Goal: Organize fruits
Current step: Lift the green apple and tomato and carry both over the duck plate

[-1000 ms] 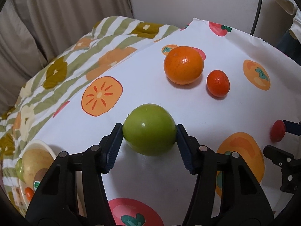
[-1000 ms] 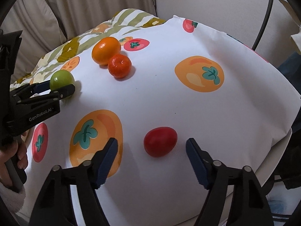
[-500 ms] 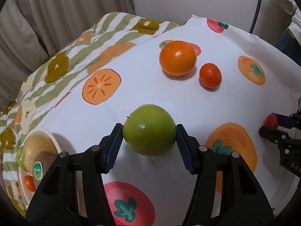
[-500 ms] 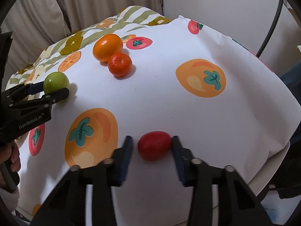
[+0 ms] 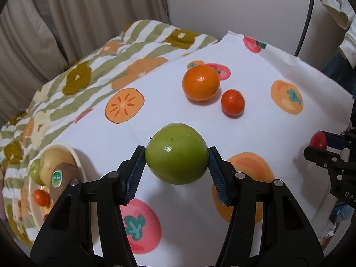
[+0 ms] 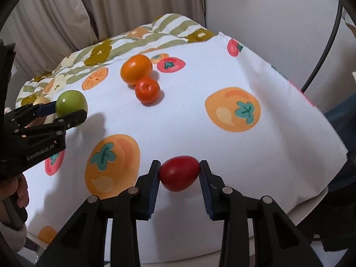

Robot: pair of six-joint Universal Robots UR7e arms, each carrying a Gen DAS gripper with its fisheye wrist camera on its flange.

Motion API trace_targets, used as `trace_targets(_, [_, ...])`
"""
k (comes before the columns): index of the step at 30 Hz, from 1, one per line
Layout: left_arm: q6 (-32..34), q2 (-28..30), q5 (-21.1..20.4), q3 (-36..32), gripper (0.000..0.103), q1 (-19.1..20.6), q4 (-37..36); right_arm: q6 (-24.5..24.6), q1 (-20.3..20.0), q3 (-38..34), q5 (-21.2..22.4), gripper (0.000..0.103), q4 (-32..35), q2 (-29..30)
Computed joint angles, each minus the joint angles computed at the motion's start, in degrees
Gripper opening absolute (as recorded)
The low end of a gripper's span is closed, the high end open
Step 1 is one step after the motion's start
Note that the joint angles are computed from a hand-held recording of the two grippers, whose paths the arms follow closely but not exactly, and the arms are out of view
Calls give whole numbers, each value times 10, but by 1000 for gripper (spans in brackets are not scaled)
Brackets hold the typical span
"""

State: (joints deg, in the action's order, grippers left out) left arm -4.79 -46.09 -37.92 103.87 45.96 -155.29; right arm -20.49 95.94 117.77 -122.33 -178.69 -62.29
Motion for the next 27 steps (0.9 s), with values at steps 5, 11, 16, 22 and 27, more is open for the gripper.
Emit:
trace_targets(5, [-60,-12,18,7,61,-24,20,-31,2,-2,20,32,16,-26])
trace_targets(11, [-142,-31,49,20,61,-54,45,-69,11,-12,49,32,52,-53])
trace_targets(16, [-223,-54,90,32,61,-74,77,-97,18,-30,89,32,96,-65])
trace_targets(22, [-358,-110,146,60,61,-90,174,-140,38,-63,133,32,132,-47])
trace_targets(27, [-480,-164,179,77,61,-92,302,-159,62,-91,164,32,154,-15])
